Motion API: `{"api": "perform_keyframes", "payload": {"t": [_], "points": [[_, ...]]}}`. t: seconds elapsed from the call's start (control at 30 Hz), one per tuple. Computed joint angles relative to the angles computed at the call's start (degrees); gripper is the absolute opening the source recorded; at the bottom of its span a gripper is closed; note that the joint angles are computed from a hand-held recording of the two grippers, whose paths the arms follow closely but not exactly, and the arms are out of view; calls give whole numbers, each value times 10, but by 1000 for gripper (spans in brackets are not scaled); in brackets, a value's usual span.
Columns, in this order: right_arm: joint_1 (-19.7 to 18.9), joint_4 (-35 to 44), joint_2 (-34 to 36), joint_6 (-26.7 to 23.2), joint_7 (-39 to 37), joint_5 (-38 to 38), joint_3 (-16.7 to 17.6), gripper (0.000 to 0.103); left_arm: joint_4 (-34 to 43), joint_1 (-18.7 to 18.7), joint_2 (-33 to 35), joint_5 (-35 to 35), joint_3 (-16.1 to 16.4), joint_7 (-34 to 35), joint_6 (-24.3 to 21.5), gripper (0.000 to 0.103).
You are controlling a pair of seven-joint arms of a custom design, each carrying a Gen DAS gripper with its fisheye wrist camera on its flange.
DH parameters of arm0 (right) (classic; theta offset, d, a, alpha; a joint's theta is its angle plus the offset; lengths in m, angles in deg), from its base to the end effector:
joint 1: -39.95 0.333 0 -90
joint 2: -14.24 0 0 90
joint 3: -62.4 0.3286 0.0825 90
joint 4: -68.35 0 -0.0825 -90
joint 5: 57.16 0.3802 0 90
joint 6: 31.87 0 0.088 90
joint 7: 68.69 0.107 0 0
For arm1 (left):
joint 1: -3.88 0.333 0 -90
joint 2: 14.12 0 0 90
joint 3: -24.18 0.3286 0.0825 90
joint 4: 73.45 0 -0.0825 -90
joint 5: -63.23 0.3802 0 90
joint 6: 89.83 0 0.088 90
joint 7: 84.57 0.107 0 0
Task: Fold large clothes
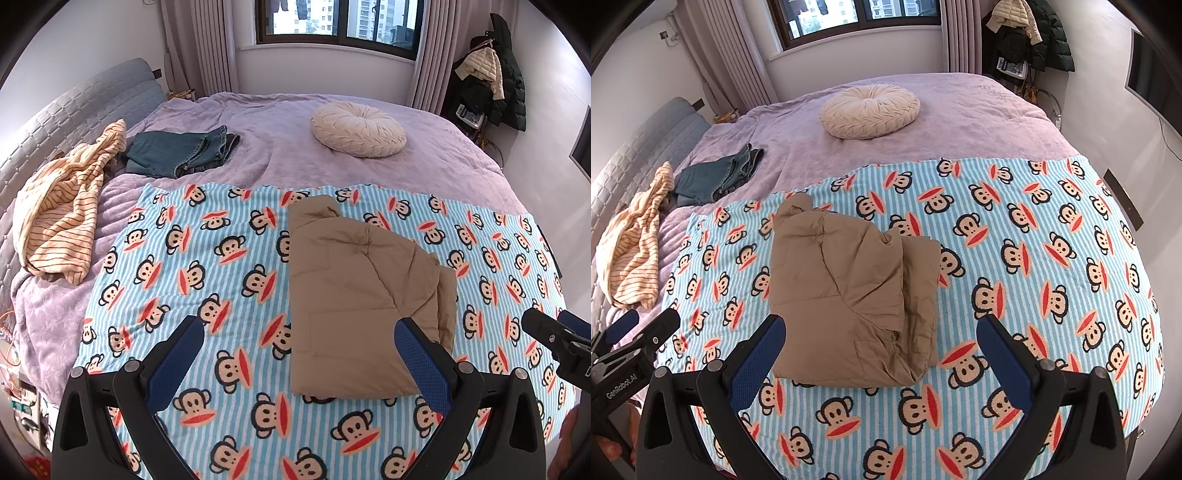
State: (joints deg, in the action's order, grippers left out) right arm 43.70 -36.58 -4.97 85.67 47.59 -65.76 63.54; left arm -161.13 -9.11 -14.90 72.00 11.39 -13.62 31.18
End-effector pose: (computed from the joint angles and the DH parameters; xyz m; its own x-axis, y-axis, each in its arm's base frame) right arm 0.4727 0.0344 0.7372 -0.3078 -0.9470 -0.0914 -0.7860 0.3072 -0.5365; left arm 0.5304 -0.2496 0.7268 -0.1670 -0.9854 0.0342 -0.8100 0.1174 -0.5746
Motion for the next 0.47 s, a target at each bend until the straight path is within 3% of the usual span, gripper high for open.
{"api": "perform_keyframes", "payload": {"t": [0.47], "points": [[0, 2, 1, -1, 1, 0, 0, 103, 3, 3, 2, -3, 2, 13, 6, 103]]}}
